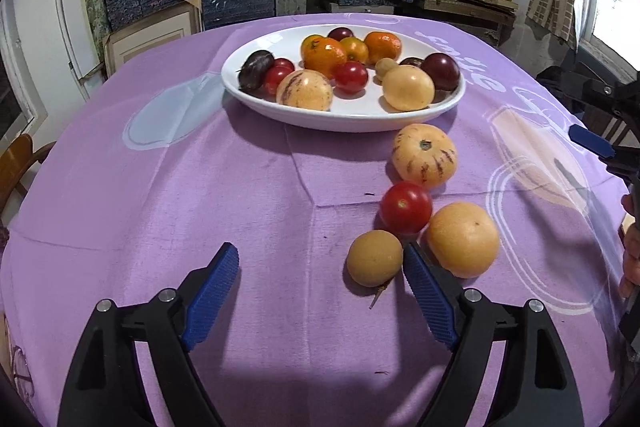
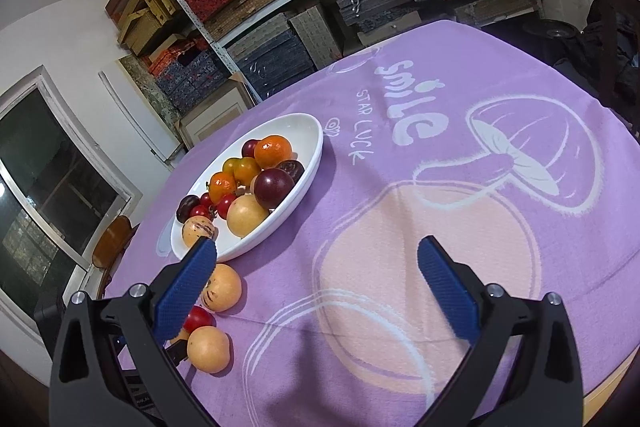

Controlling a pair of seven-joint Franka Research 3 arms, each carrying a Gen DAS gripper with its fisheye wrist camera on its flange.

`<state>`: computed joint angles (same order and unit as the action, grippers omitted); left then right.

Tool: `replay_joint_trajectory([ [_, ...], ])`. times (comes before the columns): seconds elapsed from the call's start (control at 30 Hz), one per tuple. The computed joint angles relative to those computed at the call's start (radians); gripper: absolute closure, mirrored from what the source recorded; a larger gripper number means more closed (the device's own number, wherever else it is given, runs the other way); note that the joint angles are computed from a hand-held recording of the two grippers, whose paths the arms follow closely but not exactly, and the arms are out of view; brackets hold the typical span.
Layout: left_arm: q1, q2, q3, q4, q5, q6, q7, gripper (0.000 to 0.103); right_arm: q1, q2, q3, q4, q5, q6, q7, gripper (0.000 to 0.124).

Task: Organize fruits
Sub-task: 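Withdraw the left tool and move it toward the small yellow-brown round fruit, then grasp the small yellow-brown fruit with the left tool while the right tool grasps the pale grapefruit-like fruit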

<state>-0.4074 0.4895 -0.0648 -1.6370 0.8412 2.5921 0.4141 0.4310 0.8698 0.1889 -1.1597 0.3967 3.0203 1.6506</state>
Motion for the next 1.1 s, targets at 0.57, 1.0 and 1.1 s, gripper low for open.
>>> replay_joint_trajectory([
  [0.57,0.046,-0.051,-0.017,-0.098,-0.033,0.152,0.053,0.042,0.002,-0.002,-0.002,0.001,-0.002,-0.007,0.006,0.025],
  [1.0,0.054,-0.027,-0.017,-0.091,-0.136,0.206,0.138,0.057,0.002,-0.006,0.000,-0.005,-0.002,-0.004,0.004,0.025],
  [1.1,0.055,-0.026,-0.014,-0.093,-0.151,0.221,0.148,0.069,0.002,-0.006,0.000,-0.004,-0.003,-0.010,0.004,0.025],
])
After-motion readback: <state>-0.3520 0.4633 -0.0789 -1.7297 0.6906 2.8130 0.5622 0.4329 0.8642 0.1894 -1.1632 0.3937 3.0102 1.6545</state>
